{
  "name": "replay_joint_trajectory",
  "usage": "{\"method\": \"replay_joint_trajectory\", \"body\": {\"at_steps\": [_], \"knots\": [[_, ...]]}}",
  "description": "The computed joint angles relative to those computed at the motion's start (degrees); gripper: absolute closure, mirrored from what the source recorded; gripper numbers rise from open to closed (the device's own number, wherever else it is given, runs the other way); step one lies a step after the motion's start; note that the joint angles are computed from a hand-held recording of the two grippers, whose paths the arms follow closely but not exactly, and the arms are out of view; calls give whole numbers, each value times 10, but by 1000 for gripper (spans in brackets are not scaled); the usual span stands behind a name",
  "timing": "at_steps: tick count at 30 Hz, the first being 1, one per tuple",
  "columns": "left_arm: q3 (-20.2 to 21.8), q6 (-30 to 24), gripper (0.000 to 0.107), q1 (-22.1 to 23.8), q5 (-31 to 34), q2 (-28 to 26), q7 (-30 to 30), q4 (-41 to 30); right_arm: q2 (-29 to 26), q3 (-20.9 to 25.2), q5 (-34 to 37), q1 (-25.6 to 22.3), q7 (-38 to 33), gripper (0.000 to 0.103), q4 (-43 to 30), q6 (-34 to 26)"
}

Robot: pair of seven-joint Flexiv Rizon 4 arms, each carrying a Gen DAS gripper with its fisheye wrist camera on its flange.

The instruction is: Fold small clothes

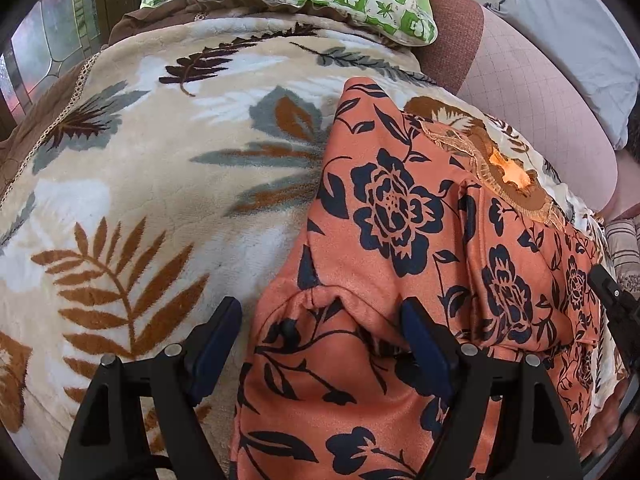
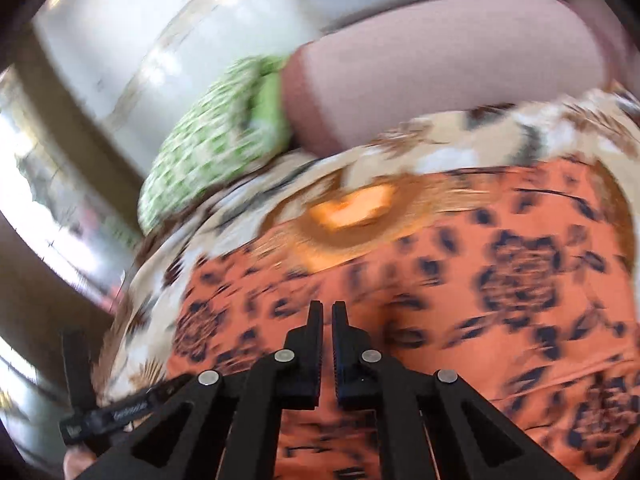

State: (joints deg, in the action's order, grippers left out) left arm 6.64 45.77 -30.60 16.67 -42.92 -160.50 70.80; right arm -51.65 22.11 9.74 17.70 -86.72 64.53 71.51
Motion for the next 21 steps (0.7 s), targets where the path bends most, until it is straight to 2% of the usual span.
{"method": "replay_joint_trajectory", "body": {"at_steps": [1, 3, 5, 8, 11, 15, 16, 18, 19, 20, 21], "knots": [[0, -3, 25, 0, 0, -1, 0, -2, -1, 9, 6, -11, -3, 97, -8, -19], [1, -10, 25, -2, 1, -4, -1, -9, -7, 60, 28, -42, -54, 94, -26, -64], [2, -18, 25, -3, 3, -7, 0, -16, -4, 83, 37, -44, -110, 94, -33, -101], [1, -17, 25, -3, 5, -7, 0, -16, 5, 72, 30, -16, -167, 94, -17, -119], [-1, -2, 25, 0, 4, -2, 0, -5, 2, 60, 36, 6, -191, 94, -23, -156], [-4, 22, 25, 6, -2, 5, 1, 15, 17, 17, 30, 50, -209, 94, 10, -117], [-5, 29, 25, 7, -3, 7, 3, 21, 19, 14, 31, 54, -210, 90, 16, -107], [-6, 40, 25, 9, -6, 11, 8, 30, 19, 14, 32, 57, -213, 66, 17, -103], [-7, 46, 25, 10, -8, 13, 10, 35, 18, 14, 33, 59, -214, 28, 18, -99], [-7, 51, 25, 11, -9, 14, 12, 39, 17, 21, 38, 55, -220, 16, 18, -95], [-7, 56, 25, 11, -11, 16, 13, 43, 16, 33, 48, 49, -231, 16, 20, -86]]}}
